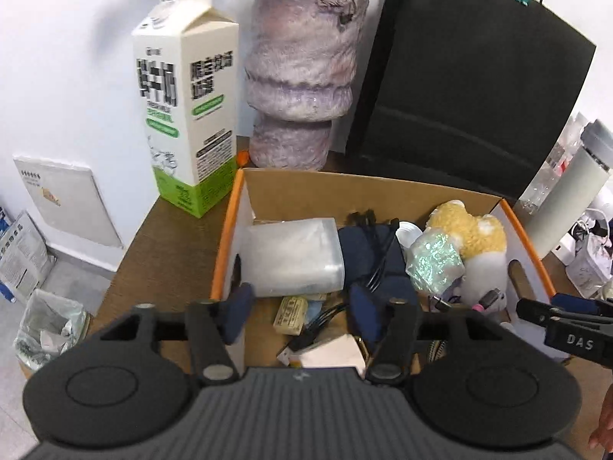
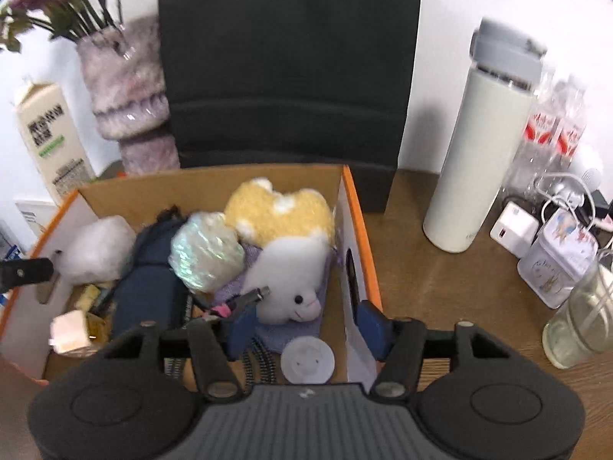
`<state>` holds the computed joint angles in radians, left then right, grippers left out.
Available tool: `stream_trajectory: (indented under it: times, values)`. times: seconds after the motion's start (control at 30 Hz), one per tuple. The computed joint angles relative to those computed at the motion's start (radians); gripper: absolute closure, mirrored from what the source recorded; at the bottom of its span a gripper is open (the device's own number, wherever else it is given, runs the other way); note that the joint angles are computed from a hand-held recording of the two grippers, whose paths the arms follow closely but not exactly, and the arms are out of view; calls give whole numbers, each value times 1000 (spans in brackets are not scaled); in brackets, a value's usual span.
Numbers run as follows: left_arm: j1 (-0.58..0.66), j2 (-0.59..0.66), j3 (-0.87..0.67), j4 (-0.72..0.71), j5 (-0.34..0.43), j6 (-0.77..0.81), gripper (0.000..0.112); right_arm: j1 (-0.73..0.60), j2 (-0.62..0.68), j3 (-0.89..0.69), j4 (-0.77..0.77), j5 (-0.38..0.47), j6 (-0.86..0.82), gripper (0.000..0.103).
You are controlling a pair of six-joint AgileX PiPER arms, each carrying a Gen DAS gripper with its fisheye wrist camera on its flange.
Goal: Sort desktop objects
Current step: 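Open both tools to release the block and disc in the box, then withdraw both tools toward the white cap and crumpled tissue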
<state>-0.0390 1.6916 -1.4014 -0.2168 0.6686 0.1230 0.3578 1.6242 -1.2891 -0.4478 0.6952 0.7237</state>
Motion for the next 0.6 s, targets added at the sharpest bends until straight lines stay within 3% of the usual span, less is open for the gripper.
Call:
stream_trajectory:
  times: [0.03,0.2,0.43,0.5,0.6]
  values:
    - [10,-13,4,-3,17,-10,23,-5,-9,-11,21,9,-25,43]
    - [25,-55,12,28,67,-70,10,16,-82,-19,84,60,-91,32]
    - [12,-203,156,89,93,-40,9,130,-174,24,94,110,-110,27]
    - [-5,-289,246,117,61,-78,9,171,-209,62,66,98,-58,26]
    - [-17,-494,484,97,-99,-66,9,281,-309,205,-80,48,143,22]
